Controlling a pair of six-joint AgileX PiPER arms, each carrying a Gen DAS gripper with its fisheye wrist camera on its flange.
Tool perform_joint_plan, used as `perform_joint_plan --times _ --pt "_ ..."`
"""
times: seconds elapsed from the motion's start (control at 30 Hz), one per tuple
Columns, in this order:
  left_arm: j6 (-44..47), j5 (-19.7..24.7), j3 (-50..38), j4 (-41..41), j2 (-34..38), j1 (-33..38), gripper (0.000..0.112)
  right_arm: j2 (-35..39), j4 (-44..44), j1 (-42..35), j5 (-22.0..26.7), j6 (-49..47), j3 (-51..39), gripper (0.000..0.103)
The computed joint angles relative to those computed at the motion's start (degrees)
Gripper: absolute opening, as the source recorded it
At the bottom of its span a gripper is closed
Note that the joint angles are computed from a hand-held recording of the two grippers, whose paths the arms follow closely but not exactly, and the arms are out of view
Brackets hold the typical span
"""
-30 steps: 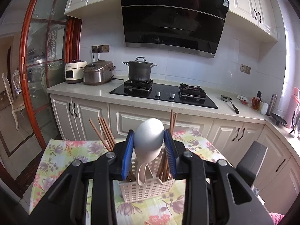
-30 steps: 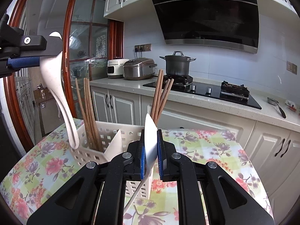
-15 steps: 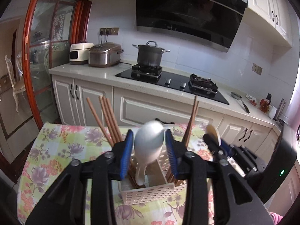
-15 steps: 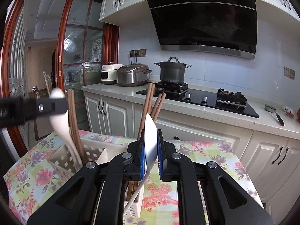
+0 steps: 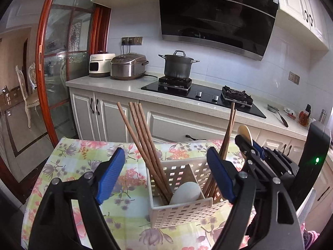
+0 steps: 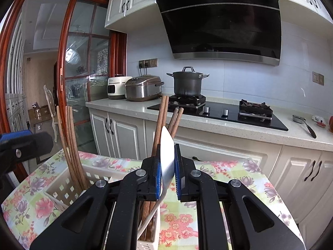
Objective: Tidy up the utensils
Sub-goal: 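Lower the left tool's spoon into the caddy while the right tool brings its spoon over, then open both tools to drop the spoons into the caddy and withdraw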
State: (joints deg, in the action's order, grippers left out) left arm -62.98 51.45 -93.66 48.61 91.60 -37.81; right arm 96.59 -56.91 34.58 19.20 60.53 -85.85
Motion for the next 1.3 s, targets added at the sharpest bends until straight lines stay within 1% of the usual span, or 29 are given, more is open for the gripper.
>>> perform_joint_plan --times 0.1,0.27,0.37,0.57,0.7,0.8,0.83,0.9,0.97,1.13,1.3 --pt "-1.9 -0.5 1.7 1.1 -0.7 0.0 0.082 0.2 -2.9 0.3 0.1 2.4 -1.0 0.012" --pt "-3.6 -0.6 3.6 2.1 -1.1 0.1 0.083 1.1 -7.8 0.7 -0.3 5.2 -2.7 0.012" --pt "-5.0 0.4 3.9 3.6 -0.9 -0.2 0.083 1.9 -8.2 1.0 -0.6 4.8 -3.7 0.012" --pt "-8.5 4.1 3.3 9.0 0.3 -0.9 0.086 3.7 -5.1 -0.1 -2.3 2.0 -5.5 0.012" --pt "-10.8 6.0 2.8 13.2 1.5 -0.8 0.089 4.6 -7.2 -0.5 -3.2 4.0 -6.2 0.012" --pt "-11.1 6.6 1.7 14.4 2.8 -0.4 0.089 4.7 -10.6 -0.4 -3.5 7.0 -6.0 0.012" --pt "-11.7 7.1 1.5 15.4 3.1 -0.5 0.089 4.9 -10.6 -0.5 -3.7 6.9 -6.1 0.012" --pt "-12.5 8.6 0.6 18.1 4.5 -1.0 0.089 4.9 -13.0 -0.3 -3.6 9.1 -5.8 0.012" --pt "-12.4 9.1 -0.3 19.6 5.8 -0.9 0.089 5.0 -15.5 -0.3 -3.6 11.3 -5.6 0.012" --pt "-11.8 8.6 -0.9 19.7 7.0 0.1 0.089 5.1 -19.5 0.0 -3.4 15.2 -5.2 0.012" --pt "-12.5 7.8 0.0 19.1 6.5 1.2 0.089 4.8 -29.5 0.3 -2.5 25.2 -3.8 0.012"
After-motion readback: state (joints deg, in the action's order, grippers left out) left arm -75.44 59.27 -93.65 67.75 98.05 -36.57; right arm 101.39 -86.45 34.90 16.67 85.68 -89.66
